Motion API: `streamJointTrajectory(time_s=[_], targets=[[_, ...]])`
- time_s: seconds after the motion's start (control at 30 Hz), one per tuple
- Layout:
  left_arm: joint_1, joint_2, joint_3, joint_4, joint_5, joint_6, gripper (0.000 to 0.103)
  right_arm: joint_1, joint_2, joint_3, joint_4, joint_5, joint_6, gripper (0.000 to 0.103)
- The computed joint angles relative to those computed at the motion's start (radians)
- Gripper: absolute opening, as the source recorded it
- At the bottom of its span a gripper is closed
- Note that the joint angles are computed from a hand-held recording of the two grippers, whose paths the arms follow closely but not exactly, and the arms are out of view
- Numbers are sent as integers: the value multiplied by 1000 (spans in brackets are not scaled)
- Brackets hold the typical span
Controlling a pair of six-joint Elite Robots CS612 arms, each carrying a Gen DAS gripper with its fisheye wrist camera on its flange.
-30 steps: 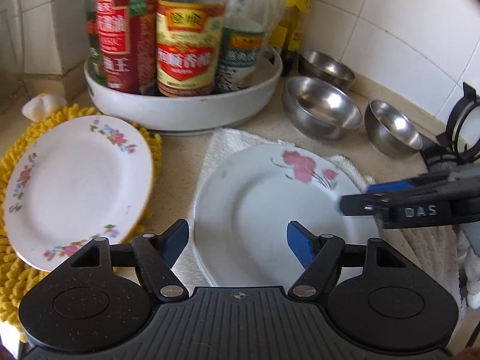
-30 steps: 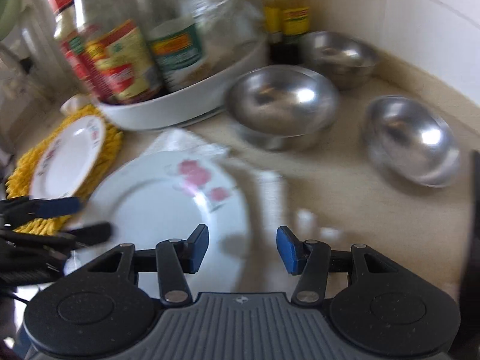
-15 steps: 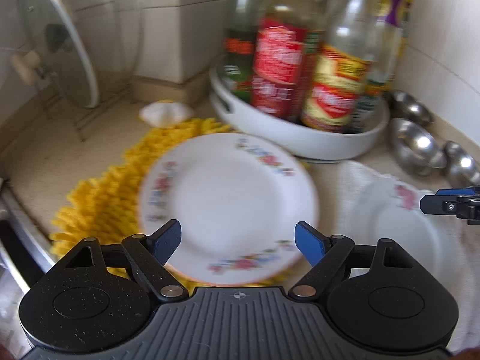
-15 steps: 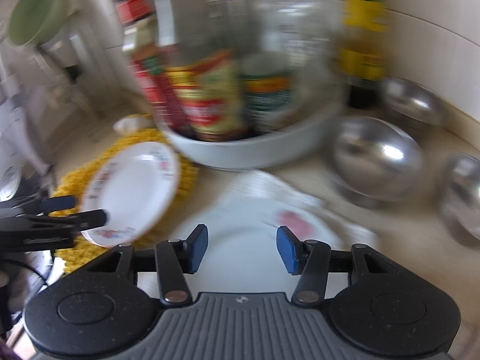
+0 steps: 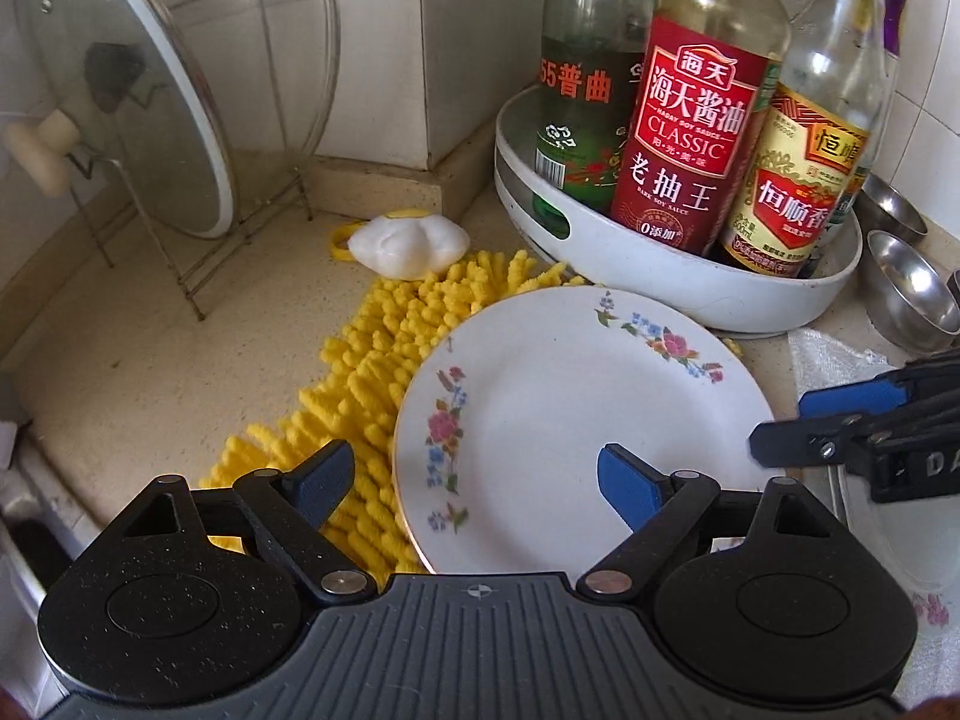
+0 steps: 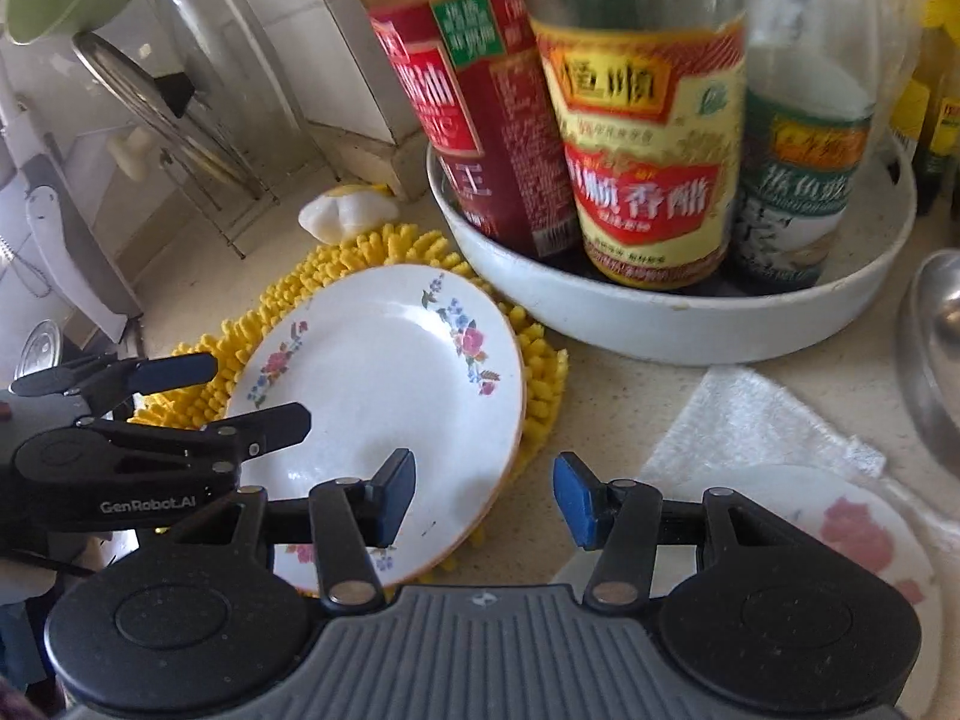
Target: Organize plates and bowls
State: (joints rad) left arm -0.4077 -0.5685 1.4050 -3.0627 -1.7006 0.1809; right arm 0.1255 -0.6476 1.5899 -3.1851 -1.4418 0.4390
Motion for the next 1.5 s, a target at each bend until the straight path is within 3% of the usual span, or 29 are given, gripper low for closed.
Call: streamJointTrajectory(time_s=[0.3,0.57,1.1,1.27,1.4,1.5], targets=[[-6,28,-43,54,-23,68,89,5,32,-52,45,28,30,61],[0,40,-59,55,-59,55,89,3,33,-57,45,35,49,59],[-15,18,-19,-18,-27,19,87,-10,14,-11,-18,73,94,59],[-13,23,-27,40,-31,31,85,-11,24,-15,-7,85,107,58],[-6,27,-34,50,-52,31,87,-15,25,-19,4,90,92,58],[-3,36,-43,46,-57,34,95,-11,24,-19,10,74,60,58]])
